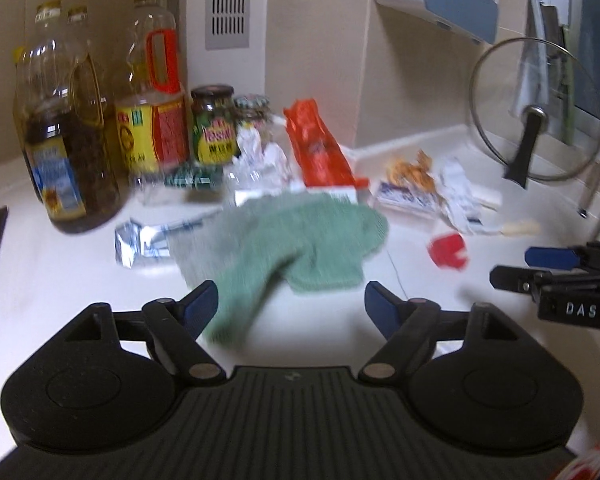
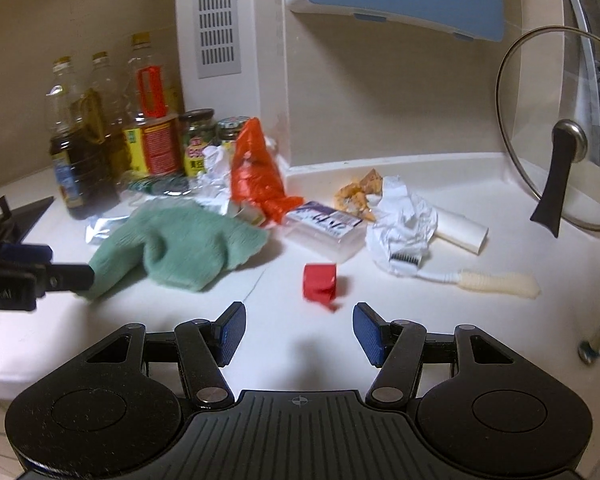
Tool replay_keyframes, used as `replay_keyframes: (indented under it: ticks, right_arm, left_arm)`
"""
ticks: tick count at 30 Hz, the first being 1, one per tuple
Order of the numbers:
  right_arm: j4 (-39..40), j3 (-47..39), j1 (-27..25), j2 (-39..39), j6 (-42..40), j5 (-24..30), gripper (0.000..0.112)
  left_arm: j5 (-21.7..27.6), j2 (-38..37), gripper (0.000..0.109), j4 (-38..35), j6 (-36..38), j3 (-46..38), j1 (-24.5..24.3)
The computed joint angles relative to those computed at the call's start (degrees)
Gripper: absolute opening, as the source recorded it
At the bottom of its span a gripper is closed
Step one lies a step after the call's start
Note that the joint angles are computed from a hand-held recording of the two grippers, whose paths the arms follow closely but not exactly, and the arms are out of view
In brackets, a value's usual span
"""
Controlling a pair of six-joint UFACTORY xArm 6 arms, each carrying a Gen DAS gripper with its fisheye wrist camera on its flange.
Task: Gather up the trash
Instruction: 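Grasp the green towel with the left gripper while the right grasps the red cap, then carry the green towel and red cap down over the wastebasket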
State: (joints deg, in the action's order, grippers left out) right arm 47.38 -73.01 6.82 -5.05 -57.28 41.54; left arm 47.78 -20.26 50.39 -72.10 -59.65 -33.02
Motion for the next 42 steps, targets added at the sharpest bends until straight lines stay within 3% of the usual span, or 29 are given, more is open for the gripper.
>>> replay_keyframes:
  ticks: [11,16,20,21,33,34,35,37,42]
  right_arm:
    - [-4.29,-12.05,2.5,13.08,5.16,-0.72,0.06]
    - [-5.03,-14.38,2.81,15.36,5.74,0.14,0.06]
    - [-5.26,-15.34,2.85,16.25,6.13,0.77,0.059]
    - [-5.13,-15.38,2.88,16.32,5.8,0.84,0.059]
    - [-7.41,-15.19,4.01,17.69,6.77,-1.69,0.059]
    - [-7.17,-15.04,4.03,17.68,6.63,-1.8,0.052]
    - [-7.05,-14.88,4.07,17.63,6.47,-1.91,0.039]
    - [-6.79,-14.08,4.31,17.12,5.74,-2.71,0.027]
    - [-4.69,-10.67,4.1,14.01,2.97,-4.3,0.026]
  left_arm:
    - [-0.94,9.81,0.077,-0.44,2.0,-7.13,5.1]
    - [-2.61,12.82,0.056,-2.72,4.5,-8.65,6.58]
    - [-3.52,13.04,0.018,-3.89,5.59,-8.14,6.83]
    - [-3.56,12.71,0.013,-3.74,5.23,-7.82,6.7]
    - [-3.0,5.5,0.009,-0.64,-3.8,-3.65,2.47]
    - [-2.81,5.15,0.009,-0.53,-3.67,-3.49,2.16]
    - [-2.51,4.84,0.009,-0.32,-3.45,-3.4,1.84]
    - [-1.75,4.05,0.009,0.51,-3.39,-3.12,1.07]
    - [-1.13,1.19,0.009,0.77,-4.11,-1.45,-0.85]
